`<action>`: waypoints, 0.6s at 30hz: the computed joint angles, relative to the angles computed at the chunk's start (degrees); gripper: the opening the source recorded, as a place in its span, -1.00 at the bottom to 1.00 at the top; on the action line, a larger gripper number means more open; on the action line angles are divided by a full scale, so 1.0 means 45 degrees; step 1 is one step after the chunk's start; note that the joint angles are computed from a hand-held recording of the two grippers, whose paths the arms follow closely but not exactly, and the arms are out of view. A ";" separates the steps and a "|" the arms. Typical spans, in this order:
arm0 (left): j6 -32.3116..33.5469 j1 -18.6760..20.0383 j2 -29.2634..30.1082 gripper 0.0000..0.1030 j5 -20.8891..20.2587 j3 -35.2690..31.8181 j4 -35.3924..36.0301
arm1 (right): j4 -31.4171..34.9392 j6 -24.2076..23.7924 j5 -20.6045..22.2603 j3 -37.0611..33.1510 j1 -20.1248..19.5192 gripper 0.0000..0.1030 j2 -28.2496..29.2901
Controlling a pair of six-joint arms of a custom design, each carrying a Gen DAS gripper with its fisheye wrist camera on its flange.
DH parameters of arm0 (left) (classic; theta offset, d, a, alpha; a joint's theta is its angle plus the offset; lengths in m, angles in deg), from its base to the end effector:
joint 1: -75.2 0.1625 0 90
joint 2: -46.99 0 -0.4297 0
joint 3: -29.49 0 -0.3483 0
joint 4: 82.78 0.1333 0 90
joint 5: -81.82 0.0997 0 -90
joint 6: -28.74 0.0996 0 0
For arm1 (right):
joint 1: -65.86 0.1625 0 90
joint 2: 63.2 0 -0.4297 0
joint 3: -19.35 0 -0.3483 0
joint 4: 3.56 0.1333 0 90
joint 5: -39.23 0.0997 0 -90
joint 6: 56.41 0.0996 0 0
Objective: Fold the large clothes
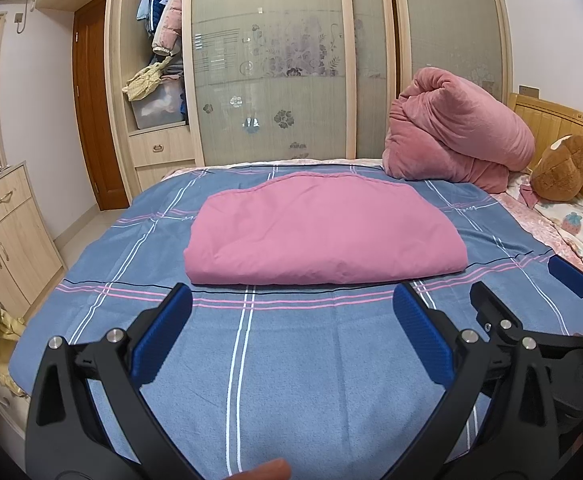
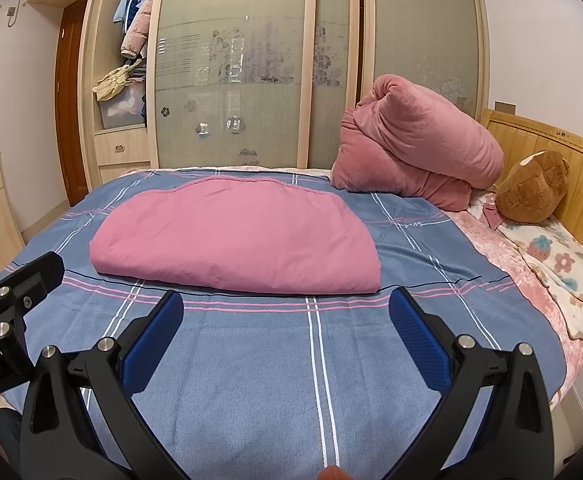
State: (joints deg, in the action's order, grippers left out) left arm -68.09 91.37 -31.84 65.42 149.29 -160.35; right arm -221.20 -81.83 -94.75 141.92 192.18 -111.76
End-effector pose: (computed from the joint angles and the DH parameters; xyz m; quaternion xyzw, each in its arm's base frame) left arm -0.3042 -0.3265 0.2589 0.1211 0.7547 -0.5041 0.4022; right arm 0.3461 -0.3626 0.1876 0.2796 -0.7970 0.4481 0.2929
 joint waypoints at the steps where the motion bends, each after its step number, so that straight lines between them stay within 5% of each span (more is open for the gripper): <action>1: -0.0013 0.0004 0.0002 0.96 0.0002 -0.0016 0.0031 | -0.0003 -0.0008 0.0010 0.0010 0.0002 0.97 -0.0001; 18: 0.0246 -0.0095 -0.0045 0.96 -0.0074 0.0230 -0.0484 | 0.0167 -0.0065 0.0111 -0.0014 -0.0018 0.97 -0.0055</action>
State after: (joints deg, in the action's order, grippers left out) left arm -66.98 90.94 -32.04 65.08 150.32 -162.53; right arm -220.44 -82.12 -94.25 141.86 192.10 -112.01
